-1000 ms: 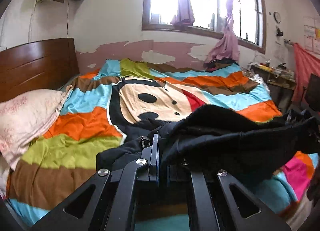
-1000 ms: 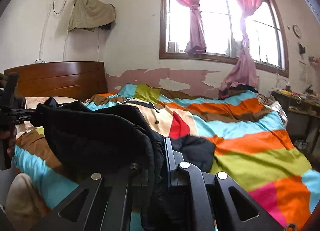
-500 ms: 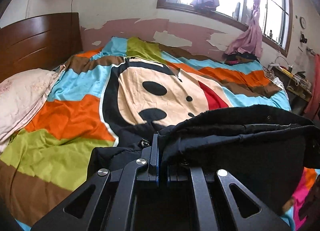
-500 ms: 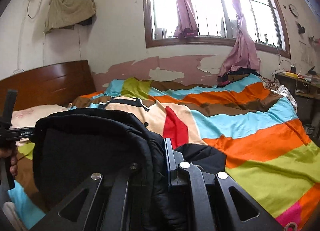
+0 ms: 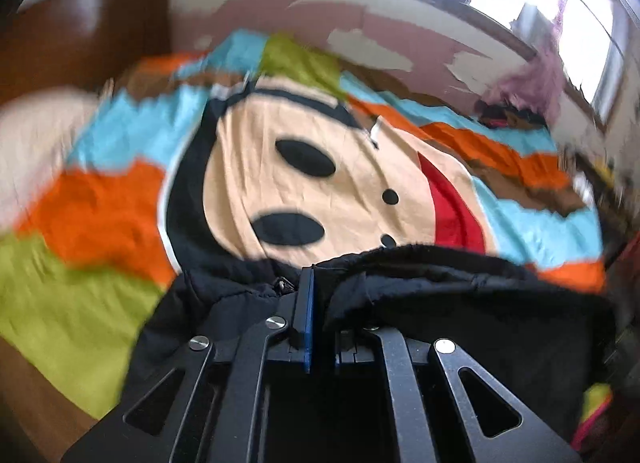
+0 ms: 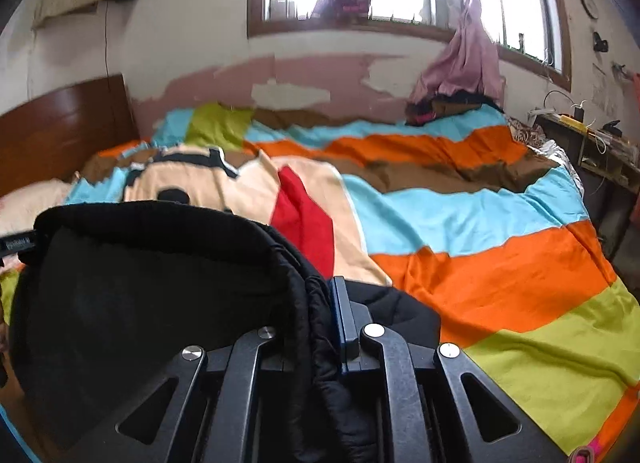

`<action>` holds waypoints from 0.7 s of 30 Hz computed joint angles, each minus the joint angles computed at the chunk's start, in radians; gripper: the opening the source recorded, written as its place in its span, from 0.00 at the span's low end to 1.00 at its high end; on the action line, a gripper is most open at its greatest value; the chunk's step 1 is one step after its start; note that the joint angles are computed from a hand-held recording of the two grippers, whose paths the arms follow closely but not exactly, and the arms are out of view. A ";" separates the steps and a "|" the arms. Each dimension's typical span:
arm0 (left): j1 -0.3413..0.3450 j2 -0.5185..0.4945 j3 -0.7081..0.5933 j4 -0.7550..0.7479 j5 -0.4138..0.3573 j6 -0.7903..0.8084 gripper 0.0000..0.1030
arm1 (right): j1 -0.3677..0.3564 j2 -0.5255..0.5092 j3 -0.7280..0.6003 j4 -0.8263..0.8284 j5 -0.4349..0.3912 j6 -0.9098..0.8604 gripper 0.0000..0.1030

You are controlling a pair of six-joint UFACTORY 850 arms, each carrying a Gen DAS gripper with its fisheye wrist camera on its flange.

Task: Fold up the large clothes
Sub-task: 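Lift the held jacket edge and fold it over onto the jacket with both grippers, then open both grippers to release the folded jacket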

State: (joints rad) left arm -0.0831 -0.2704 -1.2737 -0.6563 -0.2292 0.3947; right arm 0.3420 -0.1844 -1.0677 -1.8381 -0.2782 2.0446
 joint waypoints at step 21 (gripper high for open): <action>0.048 0.099 -0.012 0.001 -0.194 -0.034 0.12 | 0.049 0.212 0.200 -0.294 -0.020 0.340 0.83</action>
